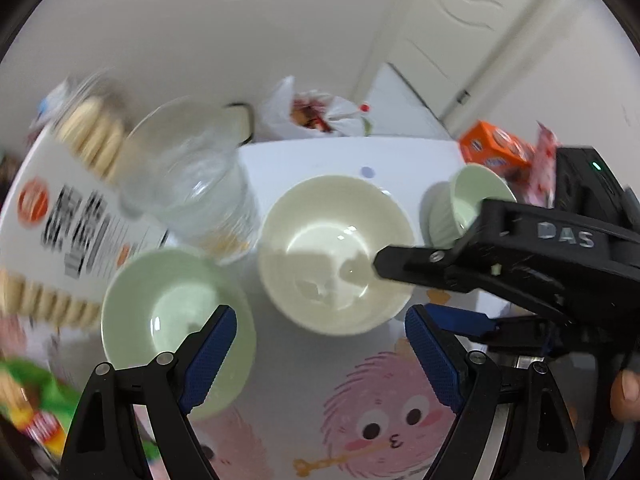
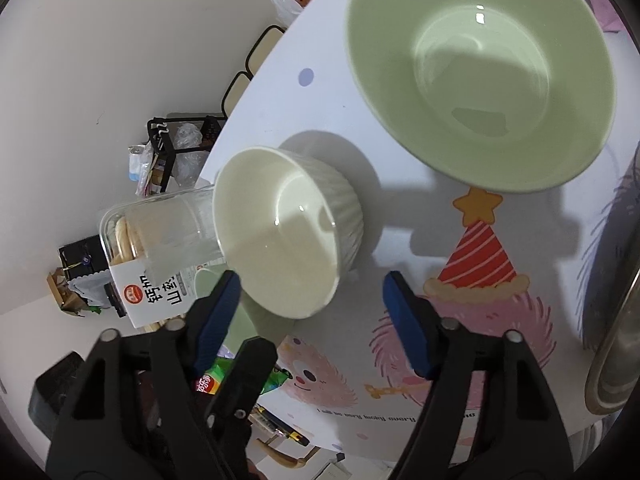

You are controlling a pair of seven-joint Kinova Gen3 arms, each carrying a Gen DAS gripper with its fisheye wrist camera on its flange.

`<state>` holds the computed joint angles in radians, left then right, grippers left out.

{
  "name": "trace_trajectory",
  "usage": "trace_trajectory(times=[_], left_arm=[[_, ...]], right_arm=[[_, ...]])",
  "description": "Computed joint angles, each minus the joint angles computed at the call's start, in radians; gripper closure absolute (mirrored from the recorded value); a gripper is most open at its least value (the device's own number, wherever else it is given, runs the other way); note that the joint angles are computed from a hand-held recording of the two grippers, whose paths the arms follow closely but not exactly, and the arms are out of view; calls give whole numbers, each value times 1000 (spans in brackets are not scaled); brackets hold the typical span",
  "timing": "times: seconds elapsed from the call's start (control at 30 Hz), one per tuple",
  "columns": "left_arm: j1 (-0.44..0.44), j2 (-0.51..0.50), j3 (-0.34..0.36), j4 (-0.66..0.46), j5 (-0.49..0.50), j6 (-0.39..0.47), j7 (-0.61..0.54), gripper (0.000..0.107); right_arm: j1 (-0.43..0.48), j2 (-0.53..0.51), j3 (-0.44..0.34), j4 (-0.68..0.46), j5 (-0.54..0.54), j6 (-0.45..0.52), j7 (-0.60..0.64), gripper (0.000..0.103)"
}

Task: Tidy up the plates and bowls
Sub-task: 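Close both grippers on the cream bowl rim and lift it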

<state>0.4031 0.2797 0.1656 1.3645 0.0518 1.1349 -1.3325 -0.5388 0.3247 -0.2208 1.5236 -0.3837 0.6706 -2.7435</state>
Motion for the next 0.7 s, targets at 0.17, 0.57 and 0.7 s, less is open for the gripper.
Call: trace_trajectory(times=[0.17,0.57,0.7], left_arm=[[-65,77,159,-127,-127,76,-203,19],[91,289,-6,-437,-82,332,-498,20],[108,331,-13,-510,-70,394,-533,20]], right_arm=[[34,-29,-17,73,-55,-57,29,32],[85,-72,-51,203,-195,-203,73,40],[85,-76,-55,218,-212,-228,76,52]])
